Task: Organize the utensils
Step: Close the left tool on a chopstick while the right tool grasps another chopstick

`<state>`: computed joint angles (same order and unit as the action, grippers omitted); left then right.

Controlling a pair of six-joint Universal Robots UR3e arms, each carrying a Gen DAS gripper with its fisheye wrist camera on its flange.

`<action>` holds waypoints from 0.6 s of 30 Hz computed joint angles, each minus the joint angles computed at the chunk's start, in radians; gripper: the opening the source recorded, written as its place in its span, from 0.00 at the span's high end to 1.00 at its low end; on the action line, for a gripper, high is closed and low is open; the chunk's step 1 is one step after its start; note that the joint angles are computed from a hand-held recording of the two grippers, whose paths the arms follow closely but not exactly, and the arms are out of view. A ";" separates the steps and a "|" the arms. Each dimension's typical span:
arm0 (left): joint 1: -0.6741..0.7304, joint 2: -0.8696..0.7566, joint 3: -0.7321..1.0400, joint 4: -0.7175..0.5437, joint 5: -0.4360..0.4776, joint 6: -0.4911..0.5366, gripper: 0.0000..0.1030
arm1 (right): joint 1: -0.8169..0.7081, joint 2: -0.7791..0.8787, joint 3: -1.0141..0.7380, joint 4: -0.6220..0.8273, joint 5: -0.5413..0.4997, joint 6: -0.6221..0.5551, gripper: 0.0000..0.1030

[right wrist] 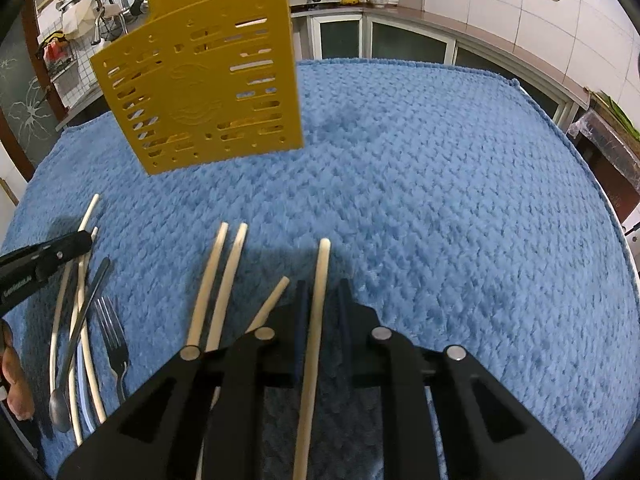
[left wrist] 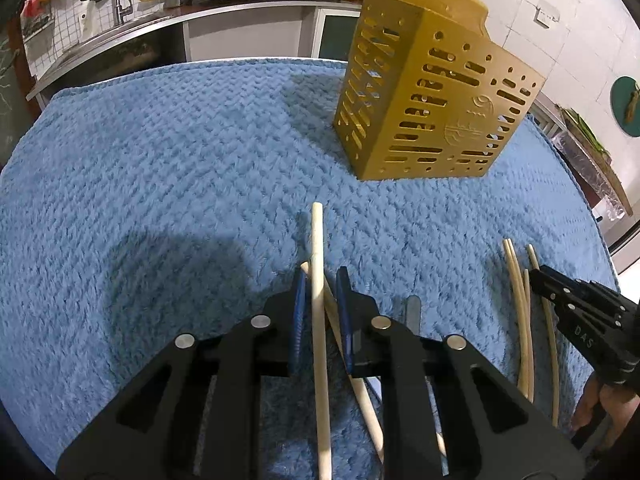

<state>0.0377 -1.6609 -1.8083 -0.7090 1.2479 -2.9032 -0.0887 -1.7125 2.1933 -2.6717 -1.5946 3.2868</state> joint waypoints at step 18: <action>0.092 0.132 -0.026 -0.072 -0.127 0.040 0.87 | -0.180 -0.248 0.171 -0.107 0.268 -0.010 0.94</action>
